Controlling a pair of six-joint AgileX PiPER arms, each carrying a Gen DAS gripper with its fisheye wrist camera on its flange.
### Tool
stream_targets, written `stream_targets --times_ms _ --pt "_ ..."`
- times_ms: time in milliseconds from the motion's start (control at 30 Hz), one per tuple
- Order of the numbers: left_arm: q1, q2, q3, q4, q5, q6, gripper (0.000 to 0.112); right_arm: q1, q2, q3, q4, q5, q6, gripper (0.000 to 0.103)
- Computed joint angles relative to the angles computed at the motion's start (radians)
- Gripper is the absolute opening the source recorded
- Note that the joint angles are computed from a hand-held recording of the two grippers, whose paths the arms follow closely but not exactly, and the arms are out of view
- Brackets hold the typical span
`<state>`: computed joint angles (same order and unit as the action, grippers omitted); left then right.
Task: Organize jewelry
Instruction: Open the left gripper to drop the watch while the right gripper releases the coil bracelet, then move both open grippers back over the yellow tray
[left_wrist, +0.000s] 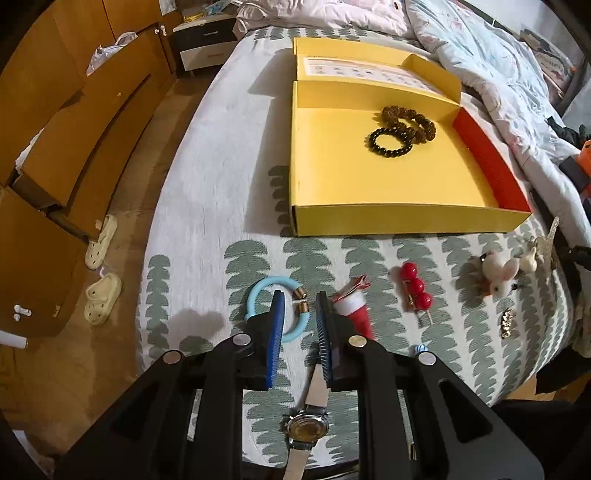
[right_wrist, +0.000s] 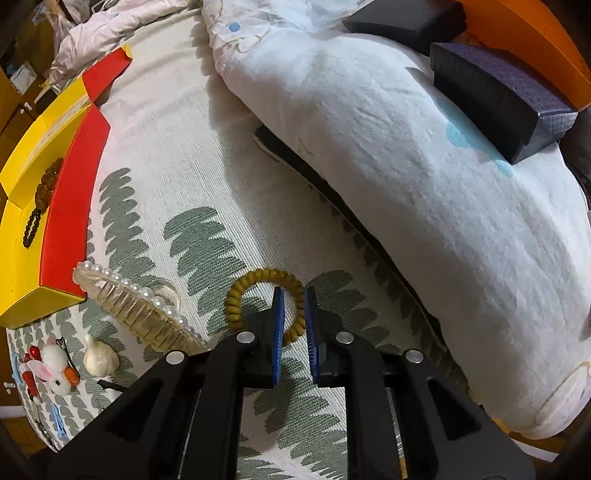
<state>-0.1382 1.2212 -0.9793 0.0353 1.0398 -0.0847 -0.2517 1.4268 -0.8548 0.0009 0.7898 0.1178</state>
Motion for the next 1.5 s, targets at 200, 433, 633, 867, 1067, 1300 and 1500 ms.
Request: stream_targets --times_ms 200,433,633,867,1067,1300,1500 --pt "0.028 0.008 -0.043 -0.060 0.015 0.039 0.020 0.040 -0.057 0.006 -0.070 -0.001 0.071 0.019" --pt "0.011 0.076 -0.192 -0.108 0.043 0.056 0.047 0.163 -0.161 -0.043 -0.007 0.002 0.081 0.033" --pt "-0.053 0.255 -0.365 -0.130 0.036 0.033 0.060 0.371 -0.118 -0.154 0.071 -0.059 0.104 0.062" --pt "-0.107 0.526 -0.537 -0.112 0.041 -0.017 0.060 0.551 0.194 -0.497 0.109 0.005 0.124 0.065" --pt "-0.122 0.691 -0.695 -0.108 0.072 -0.027 0.060 0.605 0.473 -0.818 0.082 0.107 0.167 0.065" --pt "-0.116 0.831 -0.853 -0.107 0.109 -0.030 0.060 0.632 0.689 -1.072 0.022 0.215 0.185 0.065" --pt "-0.128 0.903 -0.908 -0.086 0.115 -0.045 0.060 0.595 0.787 -1.179 0.065 0.246 0.164 0.061"
